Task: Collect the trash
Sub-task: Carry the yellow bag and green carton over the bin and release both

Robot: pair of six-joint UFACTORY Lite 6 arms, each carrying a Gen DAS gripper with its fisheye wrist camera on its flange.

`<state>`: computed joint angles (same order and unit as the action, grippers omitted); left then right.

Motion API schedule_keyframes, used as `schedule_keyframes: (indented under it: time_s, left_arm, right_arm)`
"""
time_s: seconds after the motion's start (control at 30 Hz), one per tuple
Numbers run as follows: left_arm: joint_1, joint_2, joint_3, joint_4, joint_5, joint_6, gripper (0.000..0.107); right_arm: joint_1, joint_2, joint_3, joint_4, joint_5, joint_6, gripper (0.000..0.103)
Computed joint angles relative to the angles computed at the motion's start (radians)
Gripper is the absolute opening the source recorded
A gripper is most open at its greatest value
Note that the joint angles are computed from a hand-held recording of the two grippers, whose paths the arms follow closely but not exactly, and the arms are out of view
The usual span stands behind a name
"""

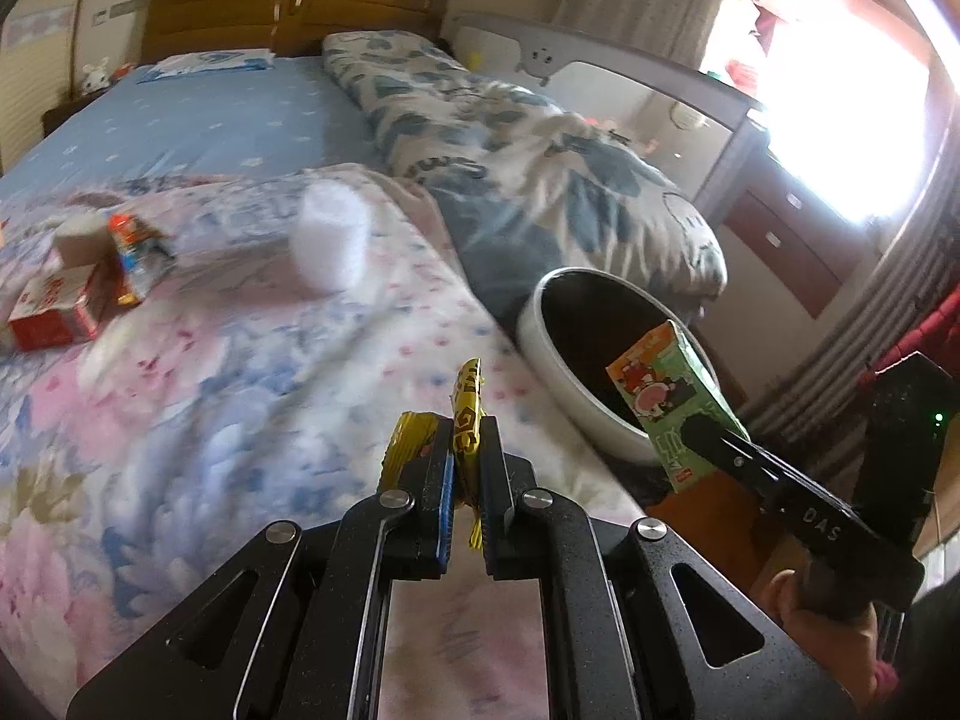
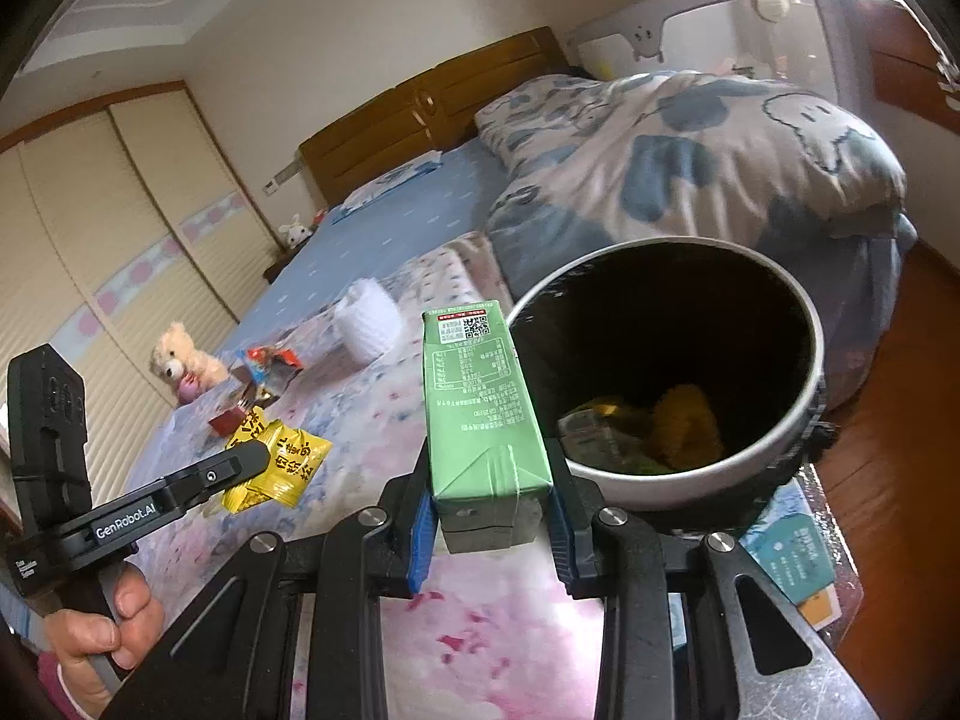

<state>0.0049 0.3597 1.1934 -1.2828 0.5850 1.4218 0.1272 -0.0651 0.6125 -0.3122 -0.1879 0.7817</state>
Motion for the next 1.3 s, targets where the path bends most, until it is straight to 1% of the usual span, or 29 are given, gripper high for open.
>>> schedule_keyframes:
  time_s: [0.3,0.5,0.67,1.03,1.3]
  left_arm:
    - [-0.125,0.016,0.056,0.028,-0.042,-0.070,0.006]
    - [-0.201,0.045,0.111,0.060,-0.071,-0.124,0.006]
    - [-0.249,0.085,0.170,0.099,-0.089,-0.176,0.006]
    - [-0.312,0.188,0.304,0.183,-0.107,-0.285,0.006]
    - [-0.341,0.268,0.407,0.251,-0.105,-0.365,0.006]
  right_arm:
    - [-0.129,-0.063,-0.043,-0.289,-0.005,0.237,0.031]
    - [-0.207,-0.060,-0.037,-0.470,-0.024,0.379,0.031]
    - [-0.257,-0.041,-0.016,-0.575,-0.038,0.453,0.031]
    - [-0.314,0.054,0.074,-0.738,-0.051,0.570,0.031]
    - [-0.339,0.120,0.139,-0.801,-0.056,0.612,0.031]
